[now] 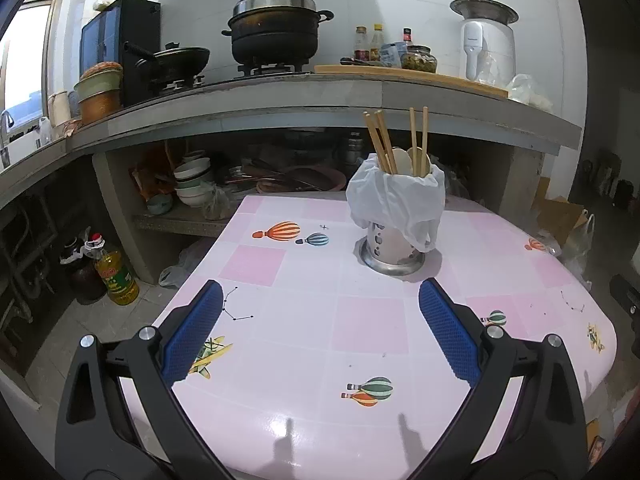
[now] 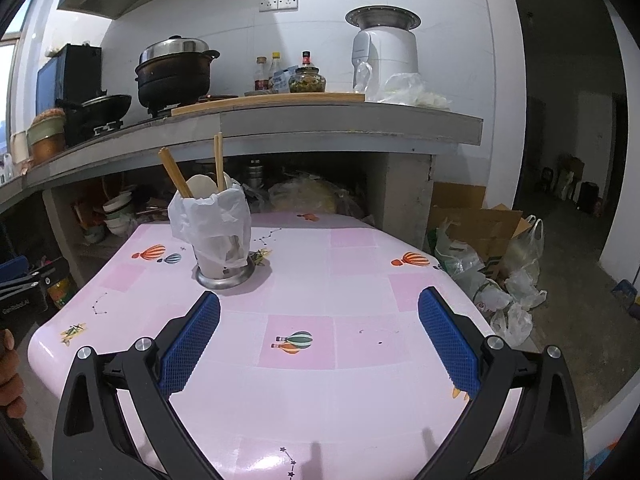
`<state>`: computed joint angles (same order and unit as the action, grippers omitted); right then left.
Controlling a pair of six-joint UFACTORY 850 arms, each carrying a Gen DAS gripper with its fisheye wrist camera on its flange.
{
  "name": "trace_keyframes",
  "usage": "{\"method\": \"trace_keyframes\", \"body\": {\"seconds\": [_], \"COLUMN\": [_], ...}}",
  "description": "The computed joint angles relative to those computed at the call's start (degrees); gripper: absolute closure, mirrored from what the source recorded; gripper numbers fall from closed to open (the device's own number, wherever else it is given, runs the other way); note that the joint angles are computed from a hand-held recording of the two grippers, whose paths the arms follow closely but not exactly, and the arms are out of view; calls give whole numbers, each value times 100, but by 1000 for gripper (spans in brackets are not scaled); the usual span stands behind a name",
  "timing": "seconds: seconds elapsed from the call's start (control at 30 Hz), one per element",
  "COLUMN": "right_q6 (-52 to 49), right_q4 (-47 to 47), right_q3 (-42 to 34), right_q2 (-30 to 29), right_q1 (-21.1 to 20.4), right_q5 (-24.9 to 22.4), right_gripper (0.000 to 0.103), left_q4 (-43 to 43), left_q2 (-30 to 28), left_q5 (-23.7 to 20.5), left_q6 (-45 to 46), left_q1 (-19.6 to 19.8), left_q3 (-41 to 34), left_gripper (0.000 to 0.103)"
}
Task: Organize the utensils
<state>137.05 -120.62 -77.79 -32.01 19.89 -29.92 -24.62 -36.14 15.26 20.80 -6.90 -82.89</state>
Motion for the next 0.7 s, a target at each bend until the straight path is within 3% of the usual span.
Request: {"method": "trace_keyframes", "body": {"seconds": [0.7], "right_q6": [92], "right_q4": [-41], "right_q3": [-38], "right_q2": [-24], "right_q1": [20], "right_q5": [47], "right_gripper": [6], "left_q4": [44], "left_q2": [6], "left_q5": [-80], "left_q6": [-104], "left_q1": [-33], "left_q3": [-48], "left_gripper": [8]}}
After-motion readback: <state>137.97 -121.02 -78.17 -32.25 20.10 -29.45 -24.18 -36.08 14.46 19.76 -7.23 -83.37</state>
